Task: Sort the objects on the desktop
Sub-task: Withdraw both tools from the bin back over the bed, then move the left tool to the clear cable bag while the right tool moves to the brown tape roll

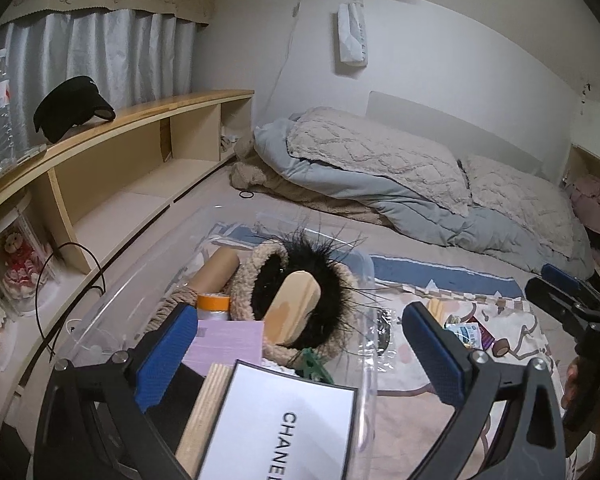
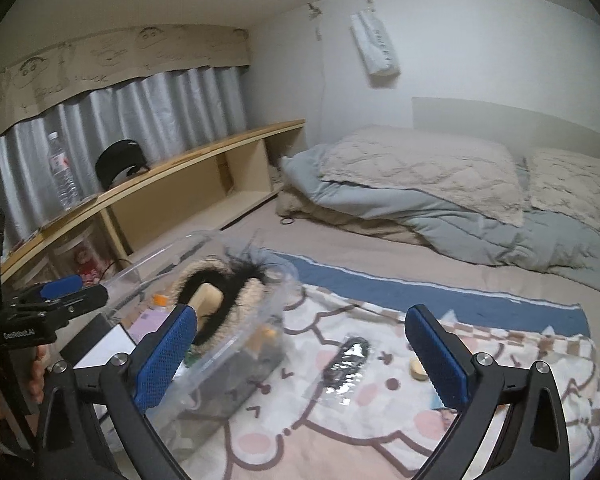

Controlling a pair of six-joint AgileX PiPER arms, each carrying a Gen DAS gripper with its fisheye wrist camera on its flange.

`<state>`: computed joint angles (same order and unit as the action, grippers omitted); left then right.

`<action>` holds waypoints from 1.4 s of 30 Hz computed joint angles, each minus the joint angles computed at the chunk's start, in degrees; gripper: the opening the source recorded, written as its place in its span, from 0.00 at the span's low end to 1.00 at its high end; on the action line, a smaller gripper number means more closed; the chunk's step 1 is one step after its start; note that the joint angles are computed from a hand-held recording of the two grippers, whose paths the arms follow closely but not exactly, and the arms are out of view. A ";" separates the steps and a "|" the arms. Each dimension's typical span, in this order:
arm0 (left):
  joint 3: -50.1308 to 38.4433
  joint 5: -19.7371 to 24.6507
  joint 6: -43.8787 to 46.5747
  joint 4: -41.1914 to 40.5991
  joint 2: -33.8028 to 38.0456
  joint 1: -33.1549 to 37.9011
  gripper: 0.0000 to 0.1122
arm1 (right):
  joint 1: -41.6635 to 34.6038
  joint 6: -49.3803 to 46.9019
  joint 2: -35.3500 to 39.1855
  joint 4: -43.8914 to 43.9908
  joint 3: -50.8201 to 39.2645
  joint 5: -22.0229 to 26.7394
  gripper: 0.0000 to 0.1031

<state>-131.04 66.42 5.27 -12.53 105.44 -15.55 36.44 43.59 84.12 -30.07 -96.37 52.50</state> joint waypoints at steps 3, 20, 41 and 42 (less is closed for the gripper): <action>0.47 -0.34 -0.57 1.16 -0.47 -1.37 0.92 | -0.67 0.86 -2.21 -0.71 2.23 0.65 1.00; 11.44 -12.36 -5.92 12.00 -6.39 -13.46 0.92 | -3.36 3.43 -12.95 -6.75 11.24 6.92 1.00; 6.87 -14.31 -10.30 13.65 -0.25 -23.78 0.92 | -25.78 -2.74 -23.72 -0.40 20.69 6.82 1.00; 6.22 -14.28 -10.61 14.13 0.43 -24.34 0.92 | -27.55 -3.00 -23.78 0.23 21.33 5.89 1.00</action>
